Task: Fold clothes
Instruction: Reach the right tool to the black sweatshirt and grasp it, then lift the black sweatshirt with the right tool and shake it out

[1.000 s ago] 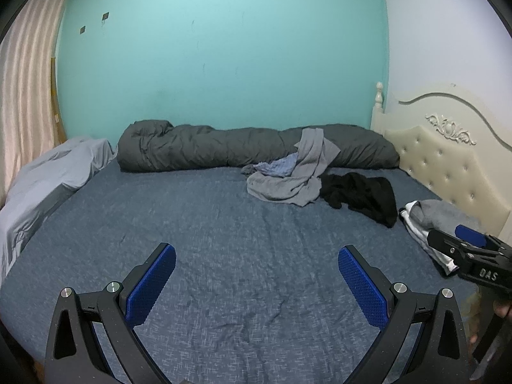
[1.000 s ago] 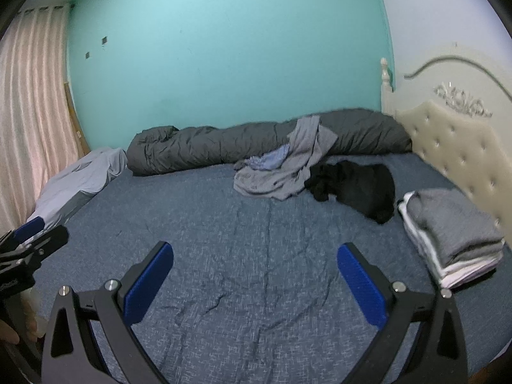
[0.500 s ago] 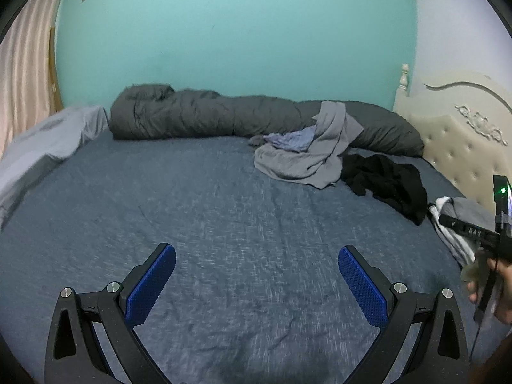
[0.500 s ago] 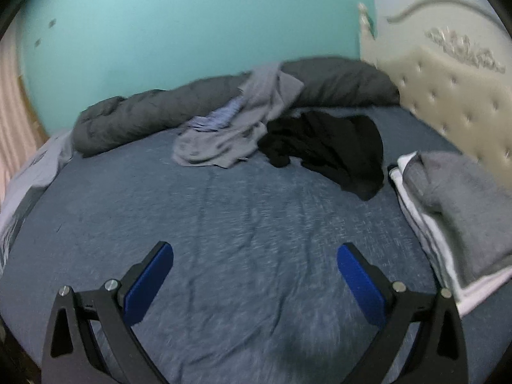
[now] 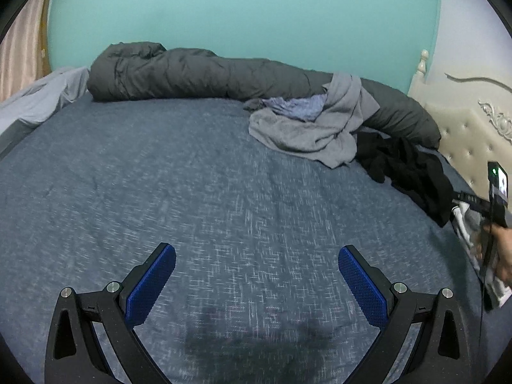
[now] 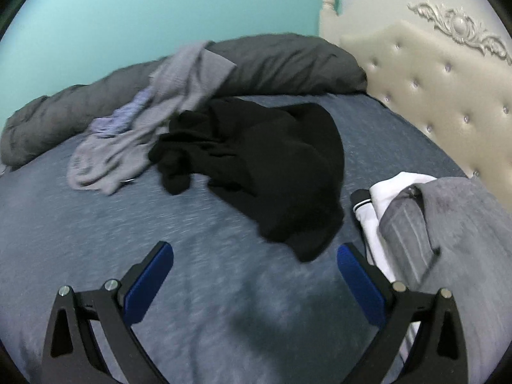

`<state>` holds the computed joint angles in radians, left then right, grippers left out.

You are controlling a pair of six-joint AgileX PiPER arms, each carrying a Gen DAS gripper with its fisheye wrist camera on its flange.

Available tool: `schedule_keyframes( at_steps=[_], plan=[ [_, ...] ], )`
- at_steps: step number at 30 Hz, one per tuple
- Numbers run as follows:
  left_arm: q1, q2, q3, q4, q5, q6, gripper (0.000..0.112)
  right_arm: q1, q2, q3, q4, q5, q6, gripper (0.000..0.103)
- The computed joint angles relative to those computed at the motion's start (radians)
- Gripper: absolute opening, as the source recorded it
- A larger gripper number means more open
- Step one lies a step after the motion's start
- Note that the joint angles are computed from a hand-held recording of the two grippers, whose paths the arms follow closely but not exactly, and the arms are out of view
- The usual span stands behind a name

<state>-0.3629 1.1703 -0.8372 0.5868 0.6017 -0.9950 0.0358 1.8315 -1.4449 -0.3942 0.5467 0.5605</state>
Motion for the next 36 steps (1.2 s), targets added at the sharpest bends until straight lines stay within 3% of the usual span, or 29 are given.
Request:
schedule_keyframes(
  at_steps=[9,10,12,13,14,16,22,28,36],
  plan=[
    [0.065,0.052,0.079,-0.007,-0.145,0.016,0.103,-0.037,0.281,-0.301,-0.098,0.061,0.048,0.101],
    [0.074,0.055,0.085,-0.019,-0.154,0.032,0.103,-0.040,0.311,-0.338,-0.097,0.072,0.036,0.096],
    [0.091,0.050,0.101,-0.043,-0.171,0.057,0.103,-0.053,0.364,-0.404,-0.044,0.096,-0.024,0.071],
    [0.098,0.045,0.112,-0.048,-0.179,0.064,0.103,-0.063,0.391,-0.440,-0.001,0.112,-0.065,0.049],
    [0.102,0.041,0.121,-0.048,-0.182,0.064,0.103,-0.067,0.395,-0.438,0.006,0.098,-0.076,0.035],
    [0.114,0.026,0.143,-0.055,-0.193,0.070,0.103,-0.073,0.394,-0.419,0.008,0.058,-0.087,0.019],
    [0.149,-0.050,0.189,-0.126,-0.170,0.134,0.103,-0.052,0.271,-0.251,-0.027,-0.090,-0.107,0.013],
    [0.197,-0.218,0.205,-0.231,-0.055,0.233,0.103,0.020,0.084,-0.164,0.150,-0.120,-0.305,0.012],
    [0.267,-0.439,0.141,-0.377,0.154,0.392,0.103,0.249,-0.106,-0.302,0.229,0.067,-0.378,0.011]
  ],
)
